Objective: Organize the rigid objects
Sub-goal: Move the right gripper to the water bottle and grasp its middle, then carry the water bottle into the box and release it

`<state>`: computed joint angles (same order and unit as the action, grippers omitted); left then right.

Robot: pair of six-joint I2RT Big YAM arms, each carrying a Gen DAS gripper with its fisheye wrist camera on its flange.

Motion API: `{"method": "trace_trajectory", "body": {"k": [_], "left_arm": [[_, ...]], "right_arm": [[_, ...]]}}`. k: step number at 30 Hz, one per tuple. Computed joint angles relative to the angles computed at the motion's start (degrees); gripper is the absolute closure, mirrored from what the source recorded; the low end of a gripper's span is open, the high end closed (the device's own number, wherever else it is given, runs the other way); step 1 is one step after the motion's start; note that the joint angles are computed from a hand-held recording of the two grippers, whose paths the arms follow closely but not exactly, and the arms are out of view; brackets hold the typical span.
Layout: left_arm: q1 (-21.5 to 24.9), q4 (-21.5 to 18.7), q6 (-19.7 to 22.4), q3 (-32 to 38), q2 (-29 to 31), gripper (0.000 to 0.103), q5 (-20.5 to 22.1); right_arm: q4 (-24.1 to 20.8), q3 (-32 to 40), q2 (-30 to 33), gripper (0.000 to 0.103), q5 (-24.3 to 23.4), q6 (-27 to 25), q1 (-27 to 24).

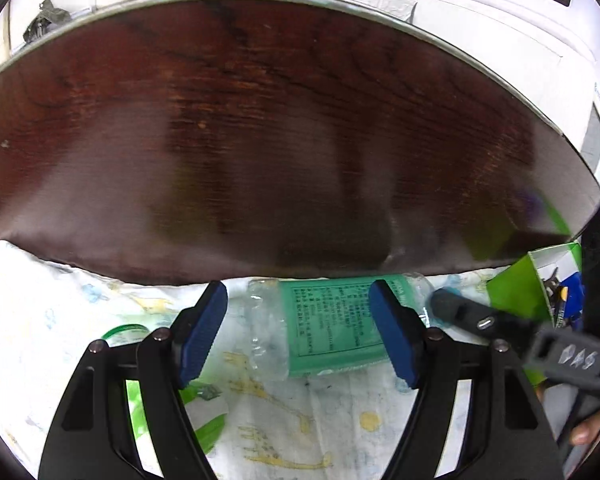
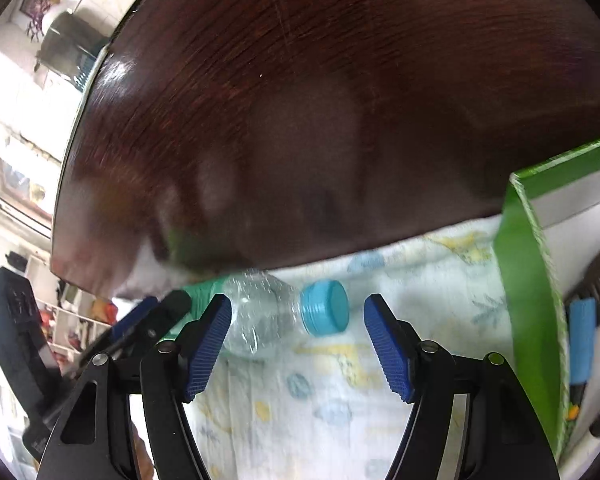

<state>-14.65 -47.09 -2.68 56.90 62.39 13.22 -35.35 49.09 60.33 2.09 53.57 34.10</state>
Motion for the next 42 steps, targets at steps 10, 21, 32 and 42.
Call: {"method": "trace_trajectory", "body": {"k": [10, 21, 32, 42], "left_arm": [[-1.95, 1.03, -0.19, -1.21, -4.3, 0.039, -2.67], [-5.05, -1.94, 0.08, 0.47, -13.03, 0.039, -2.73], [-25.26, -0.64, -4.26, 2.78, -14.22, 0.039, -12.2], [-43.52, 0.36, -8.28, 6.7, -5.98, 0.039, -18.5]], "right_arm": [[-1.8, 2.35, 1.49, 0.038, 1.61, -2.36, 1.95], [-4.6, 1.3, -7.42, 0.038, 10.38, -0.22, 7.46], [-15.69, -1.89, -25.58, 0.038, 24.74, 4.59, 13.16], [-32.22, -4.44, -41.2, 0.038, 34.6, 14.87, 14.81]]}}
